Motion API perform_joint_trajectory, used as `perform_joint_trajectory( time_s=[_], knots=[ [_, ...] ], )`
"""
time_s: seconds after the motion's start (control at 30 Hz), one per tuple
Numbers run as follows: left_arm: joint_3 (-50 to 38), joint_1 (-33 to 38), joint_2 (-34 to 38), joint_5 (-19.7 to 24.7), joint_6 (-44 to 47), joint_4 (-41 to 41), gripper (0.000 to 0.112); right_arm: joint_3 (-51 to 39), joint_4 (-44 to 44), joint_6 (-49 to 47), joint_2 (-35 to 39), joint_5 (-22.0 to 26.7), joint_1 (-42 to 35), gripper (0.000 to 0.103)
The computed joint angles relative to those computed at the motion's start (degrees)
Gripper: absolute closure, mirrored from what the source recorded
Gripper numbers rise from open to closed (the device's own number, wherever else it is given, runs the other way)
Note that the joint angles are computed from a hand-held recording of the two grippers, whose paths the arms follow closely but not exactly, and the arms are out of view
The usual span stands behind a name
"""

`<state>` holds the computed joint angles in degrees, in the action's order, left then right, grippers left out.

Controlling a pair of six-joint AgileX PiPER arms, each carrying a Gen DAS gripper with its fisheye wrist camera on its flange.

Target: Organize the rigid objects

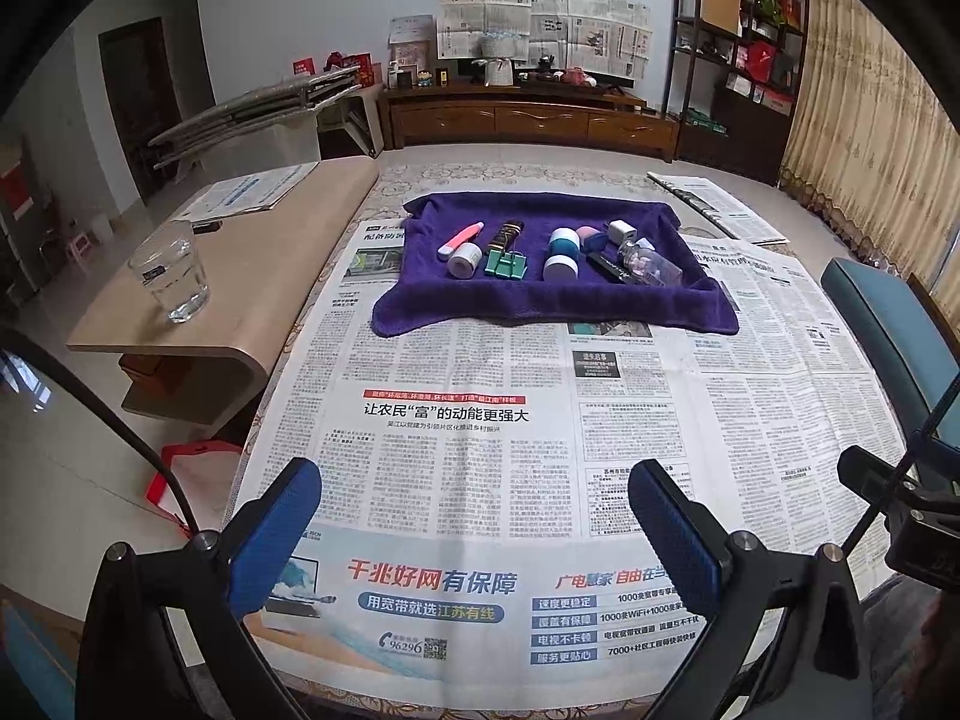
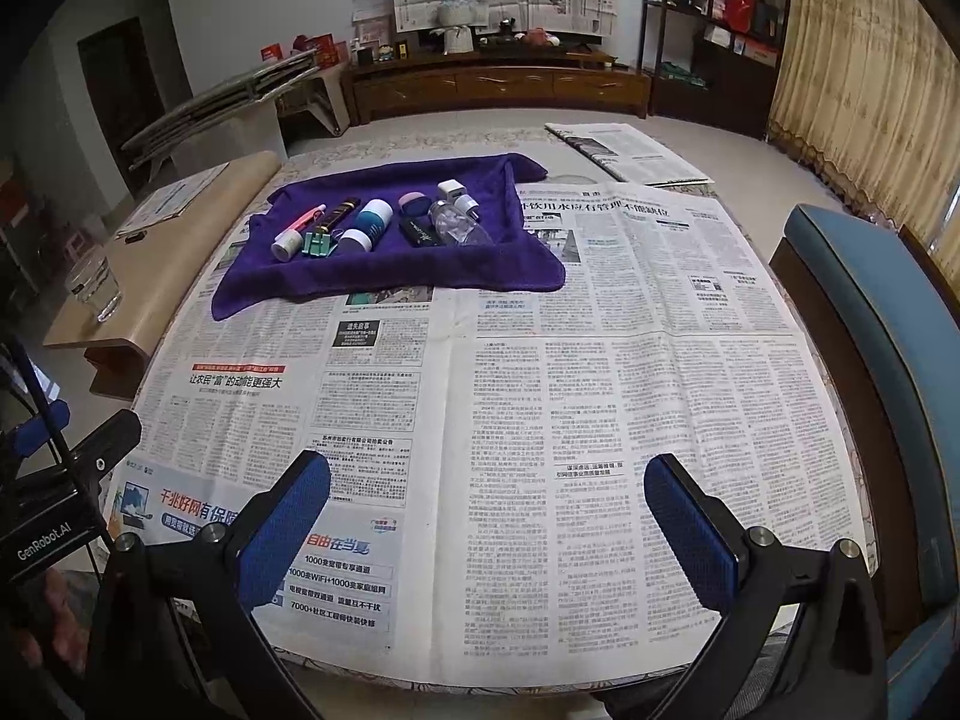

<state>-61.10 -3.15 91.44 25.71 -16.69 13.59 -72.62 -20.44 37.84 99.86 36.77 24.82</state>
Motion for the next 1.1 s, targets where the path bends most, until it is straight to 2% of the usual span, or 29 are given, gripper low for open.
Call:
perform_joint_trajectory(
  time_s=[1.1],
  knots=[
    [0.3,-0.3,-0.6,0.4,-0.4,0.6,0.009,1.0,-0.5,-0.1,-0.7,0.5,0.5,0.000]
  ],
)
